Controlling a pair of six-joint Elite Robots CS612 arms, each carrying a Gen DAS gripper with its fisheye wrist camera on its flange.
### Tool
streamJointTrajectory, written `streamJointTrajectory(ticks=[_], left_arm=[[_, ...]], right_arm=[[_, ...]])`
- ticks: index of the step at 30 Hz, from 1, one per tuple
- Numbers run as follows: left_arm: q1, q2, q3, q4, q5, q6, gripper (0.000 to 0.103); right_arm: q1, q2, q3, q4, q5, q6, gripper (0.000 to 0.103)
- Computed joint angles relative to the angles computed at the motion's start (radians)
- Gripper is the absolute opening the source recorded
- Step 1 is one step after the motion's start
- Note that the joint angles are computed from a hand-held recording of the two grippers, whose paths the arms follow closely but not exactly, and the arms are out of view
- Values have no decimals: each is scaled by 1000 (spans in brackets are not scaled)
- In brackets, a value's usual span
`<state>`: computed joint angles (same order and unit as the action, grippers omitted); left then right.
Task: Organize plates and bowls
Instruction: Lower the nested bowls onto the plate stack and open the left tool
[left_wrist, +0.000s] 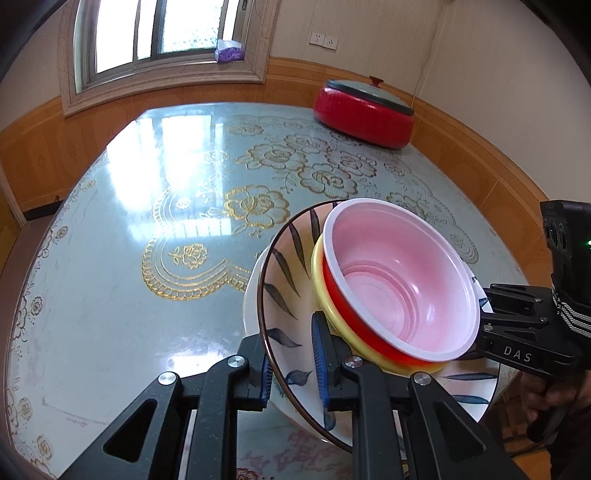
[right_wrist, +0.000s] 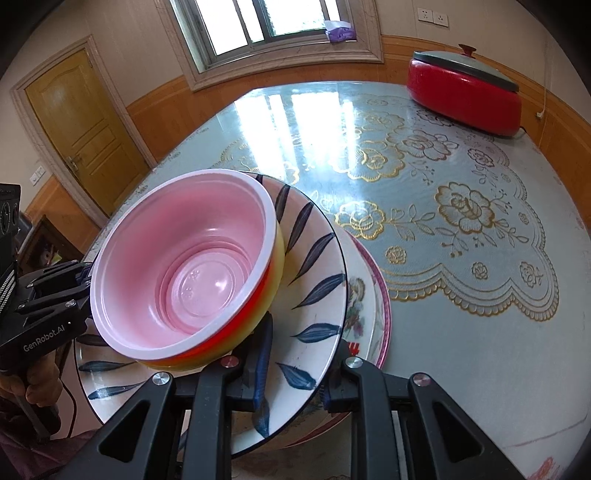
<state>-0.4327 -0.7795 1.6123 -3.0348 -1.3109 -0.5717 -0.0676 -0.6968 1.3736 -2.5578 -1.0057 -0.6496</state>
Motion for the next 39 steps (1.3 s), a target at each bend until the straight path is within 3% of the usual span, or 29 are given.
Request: streamJointTrajectory(ticks=[8, 14, 20, 39], left_arm=[[13, 18, -14, -8, -35, 59, 18], [24, 35, -35, -15, -88, 113, 18], [34, 39, -37, -28, -128, 123, 18], [-5, 20, -16, 15, 55, 33, 18]], right_arm=[[9, -6, 45, -123, -52, 95, 20], [17, -21, 98, -277, -133, 157, 20], [14, -22, 104, -290, -132, 184, 21], [16, -24, 123, -328, -132, 188, 21]])
